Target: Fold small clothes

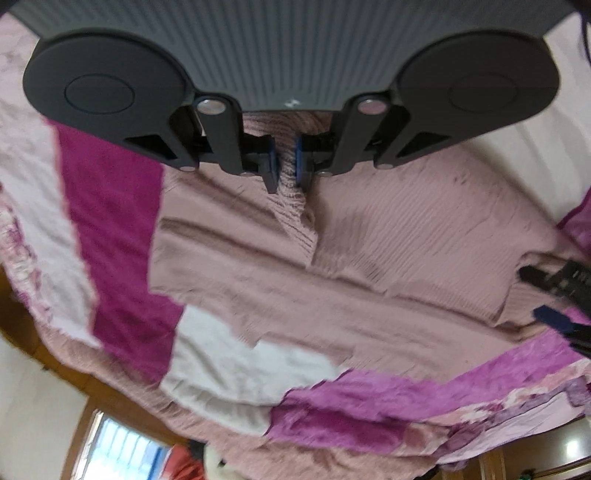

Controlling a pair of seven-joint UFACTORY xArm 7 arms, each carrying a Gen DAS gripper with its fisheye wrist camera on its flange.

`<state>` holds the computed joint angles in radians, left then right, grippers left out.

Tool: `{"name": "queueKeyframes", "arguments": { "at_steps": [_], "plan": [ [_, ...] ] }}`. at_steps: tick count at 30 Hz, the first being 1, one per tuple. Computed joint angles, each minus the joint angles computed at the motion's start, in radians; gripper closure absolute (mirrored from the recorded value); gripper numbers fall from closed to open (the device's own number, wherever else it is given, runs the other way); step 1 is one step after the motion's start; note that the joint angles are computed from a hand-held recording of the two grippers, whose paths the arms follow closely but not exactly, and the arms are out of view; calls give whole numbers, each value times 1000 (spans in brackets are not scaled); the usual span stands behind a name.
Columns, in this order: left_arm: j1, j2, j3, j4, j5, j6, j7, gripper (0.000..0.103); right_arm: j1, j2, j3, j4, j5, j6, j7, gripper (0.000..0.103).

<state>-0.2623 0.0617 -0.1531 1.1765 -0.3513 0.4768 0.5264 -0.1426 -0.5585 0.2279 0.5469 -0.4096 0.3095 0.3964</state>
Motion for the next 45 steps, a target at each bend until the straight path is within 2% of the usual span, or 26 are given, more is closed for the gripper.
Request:
{"name": "queueKeyframes", "arguments": {
  "at_steps": [3,4,5,6,7,8,11,15,16,18,22,23,24,25,26,27,29,36,38,41,42,45],
  "plan": [
    [13,18,-5,31,-93,46,34,26,51,1,-47,5,48,18,-42,87],
    [16,22,-7,36,-114,56,45,27,66,-4,-62,2,67,21,-53,78],
    [14,20,-9,31,-119,46,49,33,90,-9,-89,0,96,20,-75,63],
    [13,15,-13,23,-133,38,71,50,108,-17,-110,-5,123,13,-93,55],
    [12,10,-16,18,-150,34,98,57,116,-26,-123,-12,141,3,-106,41],
    [7,4,-17,10,-143,24,100,60,121,-31,-132,-15,158,-2,-121,36],
    [-7,-1,-14,-4,-108,-4,72,61,139,-17,-156,3,196,14,-190,36],
    [-3,21,-10,27,-114,31,42,59,94,46,-126,41,182,31,-212,36],
    [1,32,-10,44,-120,52,47,57,80,62,-117,51,174,40,-208,36],
    [12,51,-13,73,-145,93,76,46,76,83,-111,62,168,53,-204,36],
    [19,75,-20,98,-163,105,83,42,109,99,-151,60,221,46,-221,37],
    [15,73,-22,90,-160,89,72,45,118,100,-163,59,240,43,-226,41],
    [9,63,-25,72,-153,62,66,54,138,93,-184,53,272,40,-240,47],
    [4,49,-28,51,-149,34,71,64,151,83,-193,45,292,36,-252,65],
    [0,32,-31,28,-150,8,74,83,143,70,-181,37,286,31,-251,83],
    [-6,12,-32,7,-147,-11,63,84,119,53,-151,27,257,25,-242,88],
    [-23,-22,-29,-33,-107,-61,25,87,83,20,-103,11,208,13,-220,89],
    [-85,-149,-15,-147,-50,-293,25,88,-56,-95,36,-12,56,-49,-98,89],
    [-91,-161,-15,-157,12,-357,-10,88,-113,-111,82,-4,7,-76,-66,90],
    [-72,-158,-33,-158,170,-459,-88,88,-266,-137,193,16,-96,-148,1,90],
    [-93,-149,-13,-140,171,-460,-73,88,-291,-134,205,27,-109,-165,8,90],
    [-97,-105,-8,-68,222,-454,-99,88,-348,-91,227,80,-124,-195,19,90]
  ]
}}
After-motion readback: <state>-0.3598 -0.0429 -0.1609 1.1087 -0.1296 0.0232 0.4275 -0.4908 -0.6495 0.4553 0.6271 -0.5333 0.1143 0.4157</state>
